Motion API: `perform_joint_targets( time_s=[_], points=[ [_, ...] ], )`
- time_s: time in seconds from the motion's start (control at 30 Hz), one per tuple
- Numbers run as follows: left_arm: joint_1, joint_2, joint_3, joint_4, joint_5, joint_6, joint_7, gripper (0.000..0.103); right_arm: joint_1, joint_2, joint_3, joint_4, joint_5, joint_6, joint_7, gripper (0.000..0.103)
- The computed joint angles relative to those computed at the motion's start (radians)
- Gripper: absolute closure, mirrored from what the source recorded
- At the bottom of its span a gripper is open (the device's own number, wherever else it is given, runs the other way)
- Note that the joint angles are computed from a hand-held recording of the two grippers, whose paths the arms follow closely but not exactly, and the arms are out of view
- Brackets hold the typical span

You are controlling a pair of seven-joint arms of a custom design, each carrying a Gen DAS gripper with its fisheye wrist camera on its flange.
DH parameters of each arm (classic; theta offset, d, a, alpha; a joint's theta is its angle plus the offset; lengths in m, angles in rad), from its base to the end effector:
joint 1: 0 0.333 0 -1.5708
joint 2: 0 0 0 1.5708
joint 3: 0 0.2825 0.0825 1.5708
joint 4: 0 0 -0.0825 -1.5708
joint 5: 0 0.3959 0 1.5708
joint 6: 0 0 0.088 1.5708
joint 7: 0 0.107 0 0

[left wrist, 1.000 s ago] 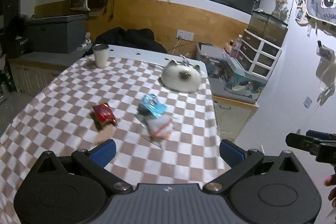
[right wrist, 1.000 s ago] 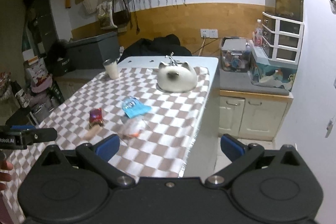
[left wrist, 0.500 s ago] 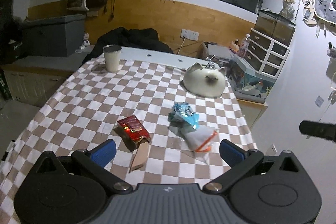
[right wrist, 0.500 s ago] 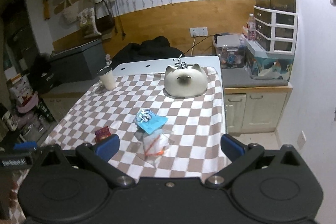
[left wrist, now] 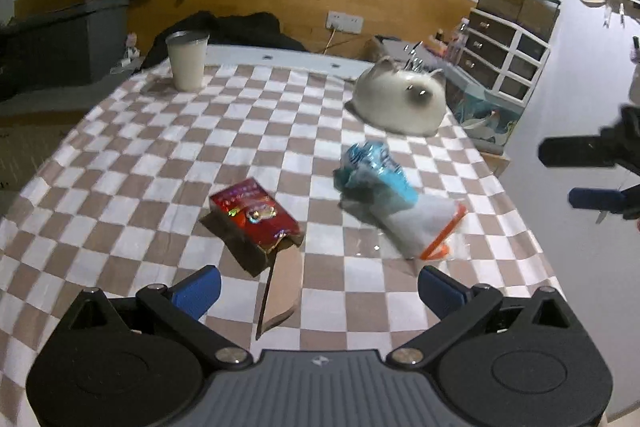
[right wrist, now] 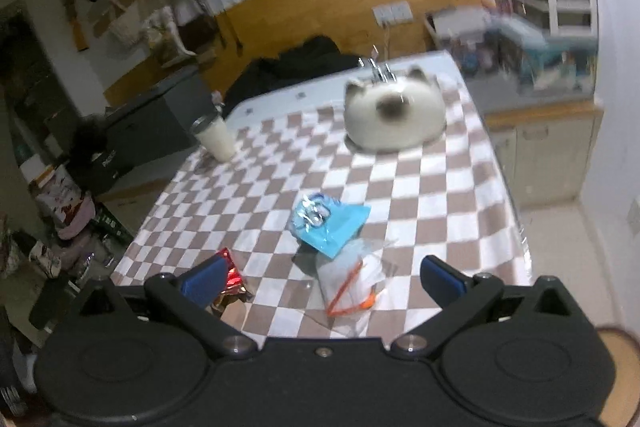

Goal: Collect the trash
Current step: 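Grasp the clear plastic bag with the right tool while the left tool grasps the wooden stick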

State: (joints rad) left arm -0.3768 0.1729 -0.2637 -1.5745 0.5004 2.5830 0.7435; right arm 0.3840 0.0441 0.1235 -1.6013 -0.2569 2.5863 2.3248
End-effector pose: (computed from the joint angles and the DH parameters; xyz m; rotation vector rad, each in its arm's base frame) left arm 0.5413 -0.3958 0.6041 -1.6800 1.8534 -1.0814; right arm 0.5527 0.3105 0.6721 -1.4859 1.6416 -0.4375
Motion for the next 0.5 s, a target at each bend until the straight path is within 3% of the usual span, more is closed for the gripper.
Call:
perform_joint_targets(
  time_s=[0.17,0.3,0.5],
  points=[
    [0.020,0.050,-0.003,0.009,-0.070,0.050,0.009,0.000,-0.032,0.114,0.000,0.070,0.170,0.027,0.034,0.000],
    [0.022,0.084,-0.002,0.025,-0.083,0.045,0.032,0.000,-0.070,0.203,0.024,0.134,0.310,0.028,0.008,0.000],
    [0.026,0.118,0.000,0.038,-0.100,0.051,0.056,0.000,-0.136,0.269,0.093,0.134,0.515,0.133,-0.064,0.033]
  ],
)
